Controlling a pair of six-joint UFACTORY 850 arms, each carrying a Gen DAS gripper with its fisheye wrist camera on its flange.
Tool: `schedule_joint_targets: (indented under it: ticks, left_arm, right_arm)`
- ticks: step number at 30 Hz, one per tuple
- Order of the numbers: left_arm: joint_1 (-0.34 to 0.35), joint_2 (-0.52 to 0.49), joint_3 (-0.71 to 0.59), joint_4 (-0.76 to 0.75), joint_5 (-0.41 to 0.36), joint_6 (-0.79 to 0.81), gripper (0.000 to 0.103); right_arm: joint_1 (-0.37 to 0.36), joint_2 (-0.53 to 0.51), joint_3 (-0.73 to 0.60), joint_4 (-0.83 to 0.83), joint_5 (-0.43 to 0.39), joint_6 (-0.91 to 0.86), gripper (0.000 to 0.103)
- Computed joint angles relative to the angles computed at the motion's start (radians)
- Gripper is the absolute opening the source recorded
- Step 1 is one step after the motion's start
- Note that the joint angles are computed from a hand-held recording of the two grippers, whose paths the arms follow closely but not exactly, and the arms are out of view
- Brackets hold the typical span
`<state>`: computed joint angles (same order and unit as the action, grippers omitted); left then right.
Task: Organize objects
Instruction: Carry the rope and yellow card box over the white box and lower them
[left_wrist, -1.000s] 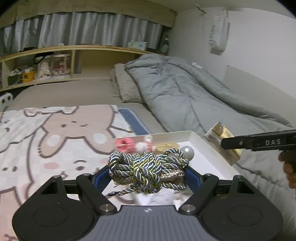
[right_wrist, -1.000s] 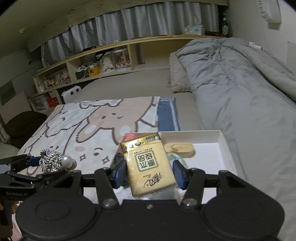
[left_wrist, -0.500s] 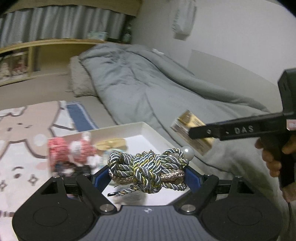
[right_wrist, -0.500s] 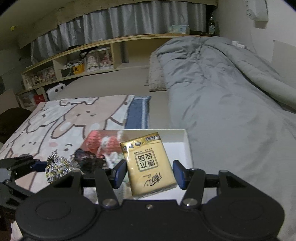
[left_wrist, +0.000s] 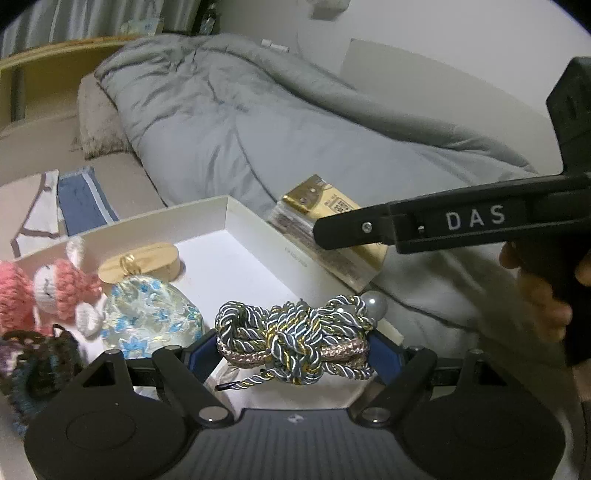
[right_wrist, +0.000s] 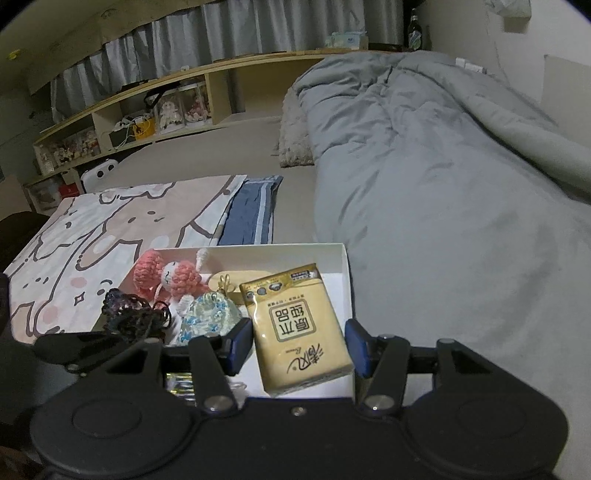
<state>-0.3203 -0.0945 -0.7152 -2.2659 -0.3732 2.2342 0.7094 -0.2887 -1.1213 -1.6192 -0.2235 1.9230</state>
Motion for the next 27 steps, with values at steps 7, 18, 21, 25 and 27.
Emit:
schedule_joint_targets:
  ticks: [7,18,21,25,27]
  left_arm:
    - [0.006,-0.101,-0.066,0.09,-0.015,-0.072,0.083]
    - [0.006,-0.15,-0.092,0.135,-0.023,-0.016,0.084]
    - [0.005,-0.16,-0.098,0.113,-0.025,0.006,0.089]
    - [0.004,-0.165,-0.108,0.152,-0.026,-0.046,0.095]
    - [0.003,-0.16,-0.106,0.159,-0.024,-0.052,0.095]
  right_arm:
    - [-0.028,-0.093,-0.083,0.164,0.067,-0.255,0.055]
    - [-0.058,-0.231,-0.215,0.835,0.07,-0.997,0.056]
    - [-0.062,-0.235,-0.21,0.699,0.073,-0.82,0.063]
    - [-0.069,-0.217,-0.188,0.619,0.09,-0.706,0.067]
    - [-0.068,-0.206,-0.179,0.62,0.089,-0.704,0.067]
